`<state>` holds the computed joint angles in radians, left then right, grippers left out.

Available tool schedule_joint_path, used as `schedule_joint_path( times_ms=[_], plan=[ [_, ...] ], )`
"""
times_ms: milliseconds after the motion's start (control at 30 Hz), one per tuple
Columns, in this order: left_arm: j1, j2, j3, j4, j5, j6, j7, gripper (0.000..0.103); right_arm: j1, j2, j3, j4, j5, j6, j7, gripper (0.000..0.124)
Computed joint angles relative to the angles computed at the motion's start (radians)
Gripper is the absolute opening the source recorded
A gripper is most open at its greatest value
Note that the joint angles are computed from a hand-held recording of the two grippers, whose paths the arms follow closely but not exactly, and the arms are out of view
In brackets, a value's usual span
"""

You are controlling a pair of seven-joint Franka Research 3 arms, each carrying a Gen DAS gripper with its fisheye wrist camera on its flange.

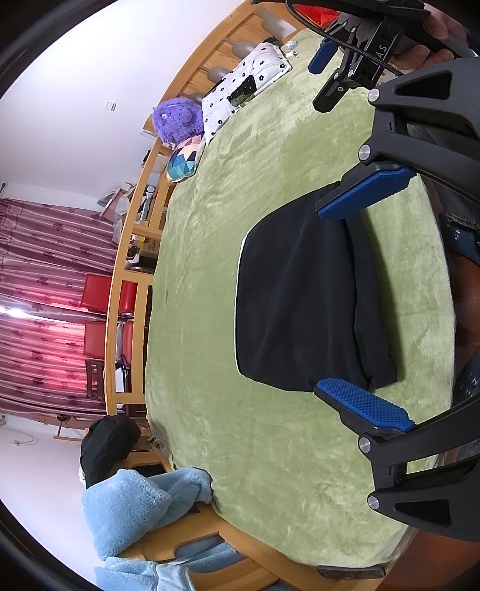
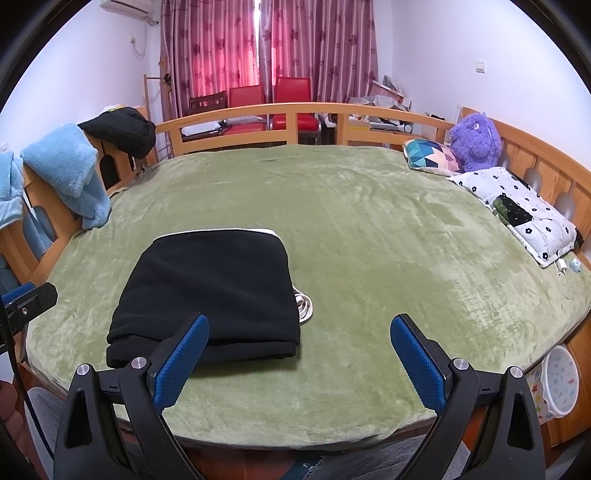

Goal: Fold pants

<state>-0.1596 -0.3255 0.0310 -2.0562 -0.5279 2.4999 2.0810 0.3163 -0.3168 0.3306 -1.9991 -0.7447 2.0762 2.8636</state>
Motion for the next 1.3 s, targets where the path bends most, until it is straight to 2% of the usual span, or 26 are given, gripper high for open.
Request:
schedule_joint_path(
  times_ms=[1300],
  plan=[
    [-0.008, -0.022, 0.005, -0.024, 0.004, 0.004, -0.017, 0.087, 0.025, 0.033, -0.006, 0.033, -0.020, -0.018, 0.012, 0.098]
  ],
)
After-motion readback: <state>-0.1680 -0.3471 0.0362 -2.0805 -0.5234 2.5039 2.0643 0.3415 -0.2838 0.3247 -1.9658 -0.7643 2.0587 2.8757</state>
